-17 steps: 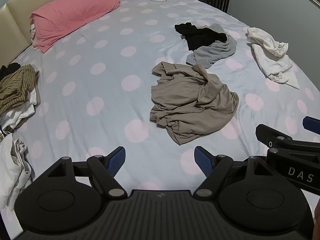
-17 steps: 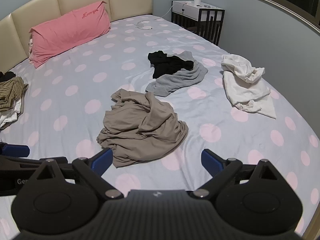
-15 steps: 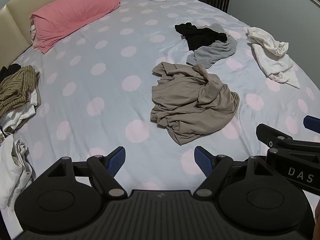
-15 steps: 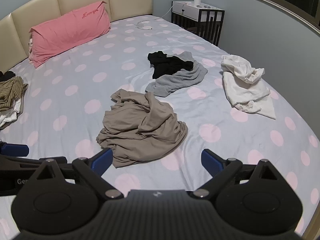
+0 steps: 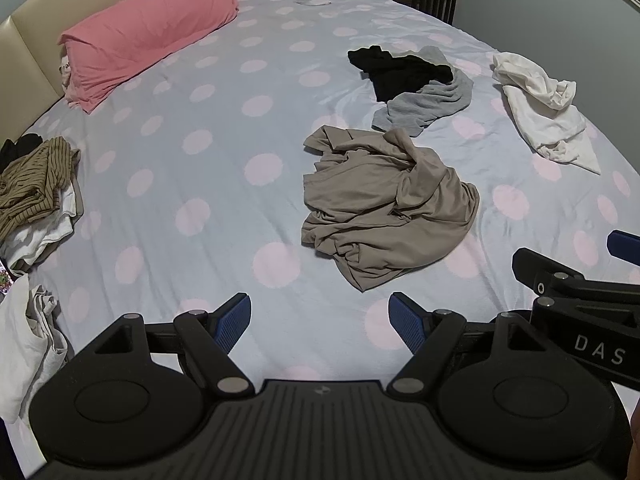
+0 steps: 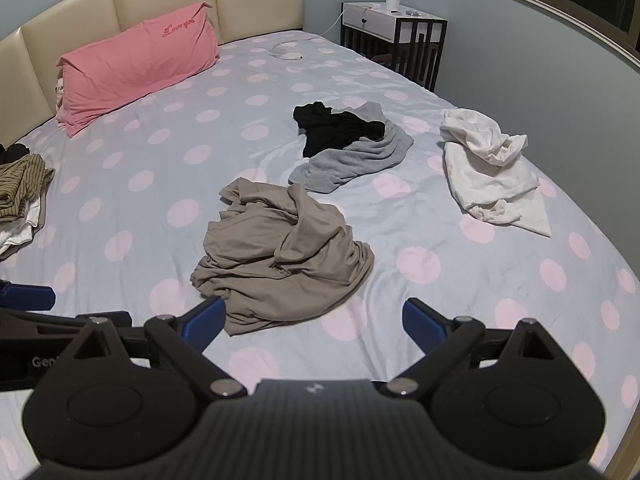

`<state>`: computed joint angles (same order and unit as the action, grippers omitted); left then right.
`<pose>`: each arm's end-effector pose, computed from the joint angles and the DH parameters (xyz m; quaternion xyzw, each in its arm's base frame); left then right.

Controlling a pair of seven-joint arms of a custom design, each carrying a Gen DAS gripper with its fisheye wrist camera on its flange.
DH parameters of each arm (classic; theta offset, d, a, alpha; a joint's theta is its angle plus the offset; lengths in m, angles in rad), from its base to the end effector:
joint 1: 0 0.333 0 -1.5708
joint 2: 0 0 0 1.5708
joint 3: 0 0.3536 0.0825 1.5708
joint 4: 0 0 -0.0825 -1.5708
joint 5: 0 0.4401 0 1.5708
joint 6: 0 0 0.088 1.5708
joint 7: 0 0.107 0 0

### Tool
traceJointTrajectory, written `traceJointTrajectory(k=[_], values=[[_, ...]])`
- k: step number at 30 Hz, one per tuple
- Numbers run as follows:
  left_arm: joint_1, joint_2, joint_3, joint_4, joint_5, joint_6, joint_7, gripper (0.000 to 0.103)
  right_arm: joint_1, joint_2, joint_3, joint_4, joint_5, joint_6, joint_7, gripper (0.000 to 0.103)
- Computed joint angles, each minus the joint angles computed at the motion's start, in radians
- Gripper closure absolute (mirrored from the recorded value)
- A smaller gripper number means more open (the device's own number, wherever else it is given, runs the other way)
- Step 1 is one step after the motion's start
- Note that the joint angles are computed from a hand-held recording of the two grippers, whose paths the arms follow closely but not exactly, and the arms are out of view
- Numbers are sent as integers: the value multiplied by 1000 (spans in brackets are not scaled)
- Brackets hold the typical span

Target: Fold clothes

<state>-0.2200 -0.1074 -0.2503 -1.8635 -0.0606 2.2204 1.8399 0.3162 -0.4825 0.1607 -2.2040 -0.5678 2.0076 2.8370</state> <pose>0.5481 -0.2888 0.6350 -0.4022 0.8865 -0.1862 0.1332 0.4295 0.2010 0.6305 -0.4306 0.8400 -0.2920 0.1542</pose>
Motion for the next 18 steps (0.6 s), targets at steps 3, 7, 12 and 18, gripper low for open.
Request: traceJointTrajectory(k=[3,7,12,18], values=[[-1,-4,-1,-2,1,1,0,28,0,-1,0,0,1,-1,2,7],[-2,-9,-4,-8,7,3,-5,28,0,-3,-3,-2,4,1,1,7],[-3,-6,-5,-7,14,3,-8,28,-1,-5,-6,-4,8,4,-3,7],[-4,-4,-4,-4,11,5,-8,28,-3,-8,-7,-12,10,13,-4,7]])
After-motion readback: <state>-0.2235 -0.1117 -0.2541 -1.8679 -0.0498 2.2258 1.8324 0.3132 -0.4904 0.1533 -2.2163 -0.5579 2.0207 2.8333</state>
